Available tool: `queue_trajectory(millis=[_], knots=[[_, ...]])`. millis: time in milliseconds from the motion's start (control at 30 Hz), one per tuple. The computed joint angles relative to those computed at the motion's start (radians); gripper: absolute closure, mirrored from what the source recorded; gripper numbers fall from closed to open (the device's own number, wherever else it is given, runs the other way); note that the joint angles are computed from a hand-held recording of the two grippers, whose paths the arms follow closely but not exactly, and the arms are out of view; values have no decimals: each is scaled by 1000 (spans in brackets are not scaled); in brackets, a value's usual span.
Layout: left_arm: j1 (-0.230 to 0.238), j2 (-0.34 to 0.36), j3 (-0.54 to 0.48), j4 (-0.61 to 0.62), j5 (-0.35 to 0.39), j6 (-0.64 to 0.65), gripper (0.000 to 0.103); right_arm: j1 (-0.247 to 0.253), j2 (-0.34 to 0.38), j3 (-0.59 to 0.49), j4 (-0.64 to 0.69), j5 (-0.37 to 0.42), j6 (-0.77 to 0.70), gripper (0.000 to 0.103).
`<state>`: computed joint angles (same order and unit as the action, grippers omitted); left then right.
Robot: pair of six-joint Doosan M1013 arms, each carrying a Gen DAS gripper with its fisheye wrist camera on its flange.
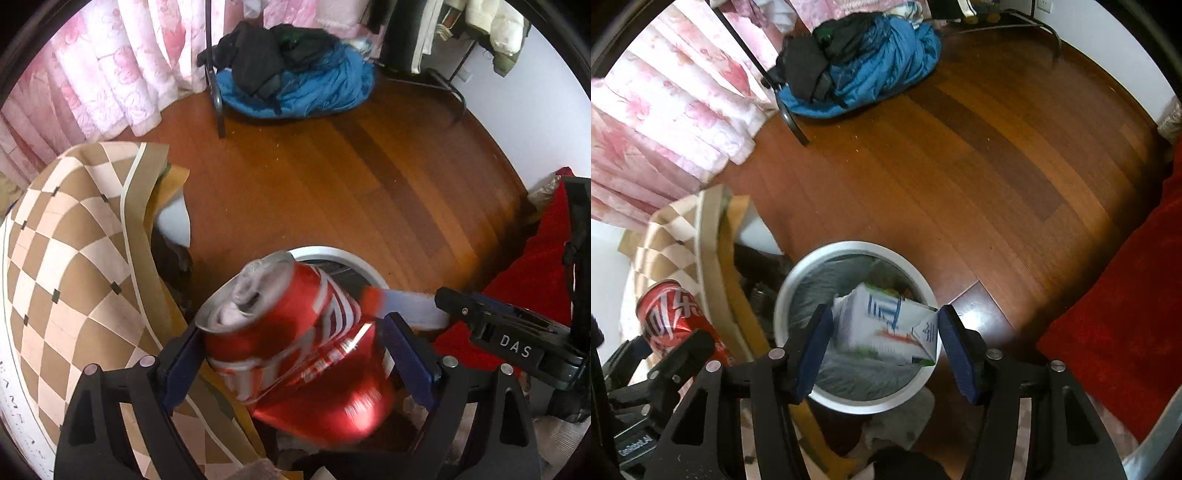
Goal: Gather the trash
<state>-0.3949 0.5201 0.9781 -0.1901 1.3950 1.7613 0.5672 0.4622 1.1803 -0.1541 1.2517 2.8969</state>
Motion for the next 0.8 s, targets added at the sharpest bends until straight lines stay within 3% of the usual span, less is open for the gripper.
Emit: queue_trajectory(millis=[167,267,333,433,800], knots=[[5,-9,12,11,-5,-13,3,-8,4,23,28,-21,-12,40],[7,-19,19,20,-22,-9,2,-7,5,25,44,-12,-3,27],[10,-29,26,23,-28,-6,1,-2,7,14,49,17,-7,9],[12,-52,42,36,-34,-6,1,11,8,-7,48,71,-12,1],[42,-150,65,8,-6,13,1,90,-25,-88,22,158,-12,0]])
